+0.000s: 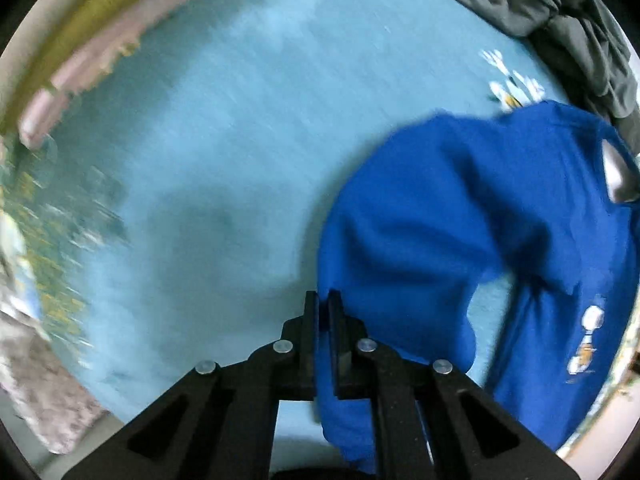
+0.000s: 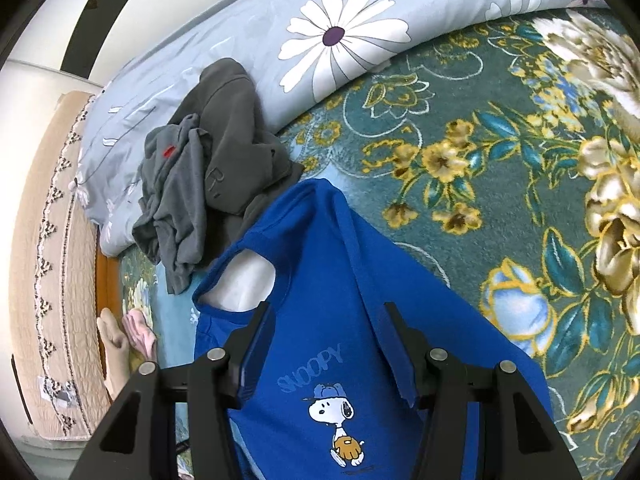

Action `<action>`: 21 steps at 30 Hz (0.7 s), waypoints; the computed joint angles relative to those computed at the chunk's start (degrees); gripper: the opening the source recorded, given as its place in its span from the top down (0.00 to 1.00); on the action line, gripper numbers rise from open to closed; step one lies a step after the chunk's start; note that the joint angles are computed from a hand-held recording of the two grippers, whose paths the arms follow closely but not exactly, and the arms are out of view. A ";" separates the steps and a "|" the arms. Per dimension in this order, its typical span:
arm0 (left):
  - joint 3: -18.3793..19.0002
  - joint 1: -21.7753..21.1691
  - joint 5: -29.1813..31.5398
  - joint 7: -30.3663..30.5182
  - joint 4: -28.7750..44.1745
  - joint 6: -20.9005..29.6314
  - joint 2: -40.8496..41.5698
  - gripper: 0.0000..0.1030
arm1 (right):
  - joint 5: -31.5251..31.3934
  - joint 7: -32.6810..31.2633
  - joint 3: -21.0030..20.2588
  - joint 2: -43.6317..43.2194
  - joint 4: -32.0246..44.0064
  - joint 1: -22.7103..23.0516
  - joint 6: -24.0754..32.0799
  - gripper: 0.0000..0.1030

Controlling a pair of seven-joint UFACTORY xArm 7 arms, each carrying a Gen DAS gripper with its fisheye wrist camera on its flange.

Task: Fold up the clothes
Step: 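Lay the sweatshirt flat on the blanket with both grippers, pulling it open, then release the sweatshirt with both grippers and smooth it flat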

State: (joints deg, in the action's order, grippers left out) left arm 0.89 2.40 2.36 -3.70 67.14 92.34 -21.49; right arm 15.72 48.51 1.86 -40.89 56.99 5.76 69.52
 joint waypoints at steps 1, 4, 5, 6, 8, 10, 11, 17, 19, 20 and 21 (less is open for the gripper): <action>-0.45 -0.02 2.31 0.95 0.93 -0.24 0.40 0.97 | 0.21 0.01 -0.14 -0.06 -0.32 0.04 -0.16 0.44; -2.88 -0.75 11.51 4.97 2.60 -1.75 1.40 0.97 | 0.44 -0.19 -0.41 -0.16 -0.90 0.10 -0.29 0.44; -3.57 -1.13 14.14 6.42 2.80 -2.54 1.59 0.97 | 0.47 -0.28 -0.48 -0.22 -1.08 0.09 -0.33 0.44; -4.35 -1.58 16.38 7.44 2.69 -3.55 1.75 0.97 | 0.36 -0.47 -0.59 -0.31 -1.15 0.04 -0.26 0.44; -5.86 -2.50 21.16 9.37 1.74 -5.95 1.71 0.96 | 0.04 -0.96 -0.84 -0.51 -1.19 -0.13 0.00 0.44; -7.00 -3.15 26.95 12.22 -0.38 -8.92 0.97 0.96 | -0.31 -1.56 -1.12 -0.69 -1.11 -0.33 0.43 0.44; -7.39 -3.42 29.32 13.65 -1.56 -10.49 0.86 0.96 | -0.74 -2.29 -1.35 -0.85 -0.84 -0.39 0.92 0.44; -4.16 -1.17 18.63 4.28 2.98 -9.17 2.29 0.94 | -5.44 -10.16 -2.65 -3.73 0.70 -1.41 4.93 0.44; -2.16 -0.66 11.38 -0.48 2.95 -11.38 0.06 0.85 | -6.74 -12.80 -2.72 -6.56 -0.40 -2.15 3.91 0.44; -1.74 -0.81 8.32 -2.21 2.05 -13.11 -1.78 0.81 | -6.91 -13.88 -2.81 -8.14 -1.23 -2.43 2.45 0.44; -1.70 -1.19 5.66 -3.66 0.80 -15.04 -3.86 0.72 | -6.77 -14.37 -2.79 -9.27 -1.86 -2.72 1.22 0.41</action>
